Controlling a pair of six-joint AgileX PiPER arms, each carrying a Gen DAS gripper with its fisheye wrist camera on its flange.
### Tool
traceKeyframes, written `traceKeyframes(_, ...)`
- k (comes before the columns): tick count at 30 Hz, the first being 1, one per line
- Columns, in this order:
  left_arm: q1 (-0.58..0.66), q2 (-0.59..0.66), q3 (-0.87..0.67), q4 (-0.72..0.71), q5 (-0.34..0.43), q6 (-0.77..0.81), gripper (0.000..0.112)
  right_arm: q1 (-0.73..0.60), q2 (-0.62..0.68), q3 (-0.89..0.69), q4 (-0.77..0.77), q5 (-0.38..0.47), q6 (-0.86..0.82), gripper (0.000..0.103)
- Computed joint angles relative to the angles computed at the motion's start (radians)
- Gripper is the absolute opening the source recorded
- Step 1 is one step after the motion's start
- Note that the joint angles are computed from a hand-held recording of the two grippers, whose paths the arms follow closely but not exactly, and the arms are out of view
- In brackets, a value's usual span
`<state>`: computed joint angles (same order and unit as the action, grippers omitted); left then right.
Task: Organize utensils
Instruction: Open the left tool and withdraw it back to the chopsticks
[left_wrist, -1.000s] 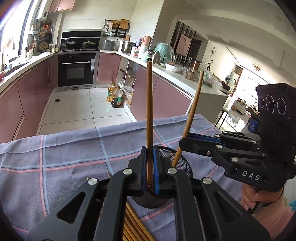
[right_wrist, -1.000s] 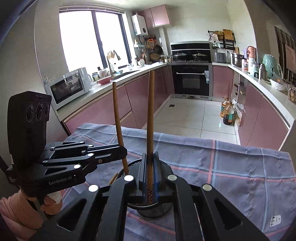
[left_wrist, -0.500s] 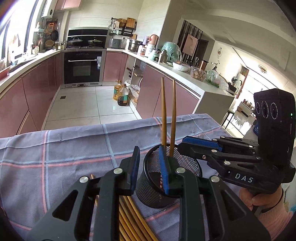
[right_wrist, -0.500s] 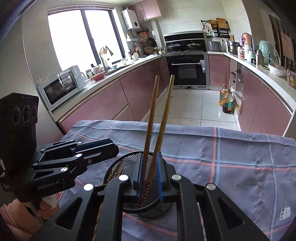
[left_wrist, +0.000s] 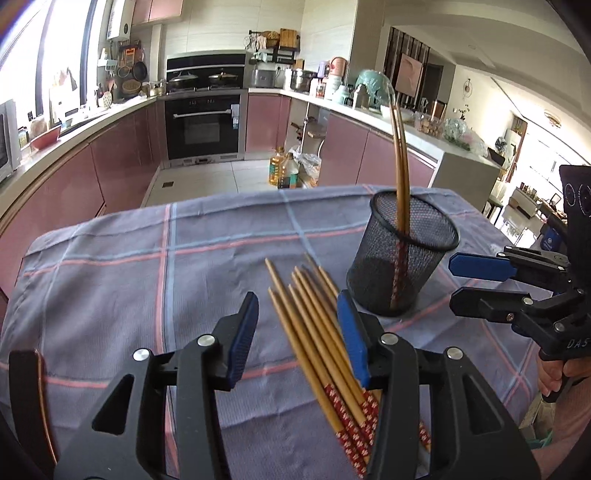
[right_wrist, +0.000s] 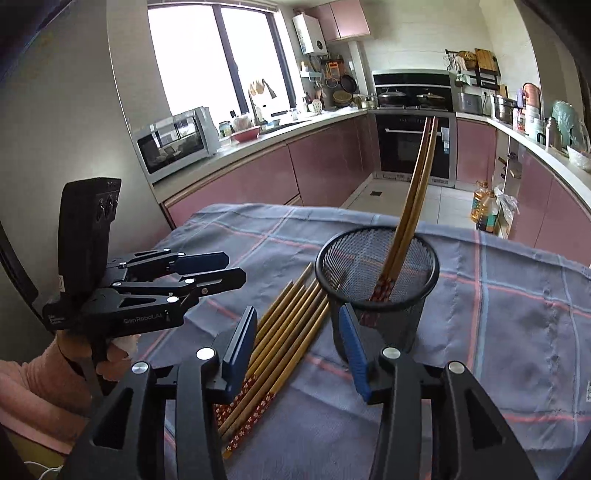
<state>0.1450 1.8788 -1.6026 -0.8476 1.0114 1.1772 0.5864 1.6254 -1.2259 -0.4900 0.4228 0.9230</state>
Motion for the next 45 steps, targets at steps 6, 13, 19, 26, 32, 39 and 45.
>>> traceKeyframes(6, -0.001, 0.006, 0.095, 0.058, -0.046, 0.020, 0.044, 0.019, 0.099, -0.028, 0.036, 0.038, 0.027, 0.044)
traceKeyframes(13, -0.006, -0.002, 0.150, 0.069, -0.061, 0.038, 0.046, 0.067, 0.152, -0.065, -0.082, 0.125, 0.140, 0.044)
traceKeyframes(19, -0.020, -0.009, 0.166, 0.083, -0.067, 0.027, 0.047, 0.088, 0.170, -0.081, -0.119, 0.158, 0.172, 0.044)
traceKeyframes(26, -0.032, -0.017, 0.181, 0.095, -0.089, 0.020, 0.047, 0.095, 0.180, -0.085, -0.135, 0.166, 0.200, 0.044)
traceKeyframes(32, -0.031, -0.013, 0.178, 0.100, -0.089, 0.010, 0.047, 0.090, 0.180, -0.086, -0.124, 0.171, 0.192, 0.044)
traceKeyframes(39, -0.014, 0.008, 0.148, 0.102, -0.057, 0.006, 0.047, 0.090, 0.185, -0.090, -0.123, 0.183, 0.199, 0.043)
traceKeyframes(45, -0.015, 0.010, 0.144, 0.108, -0.055, 0.005, 0.046, 0.091, 0.189, -0.097, -0.122, 0.196, 0.195, 0.043)
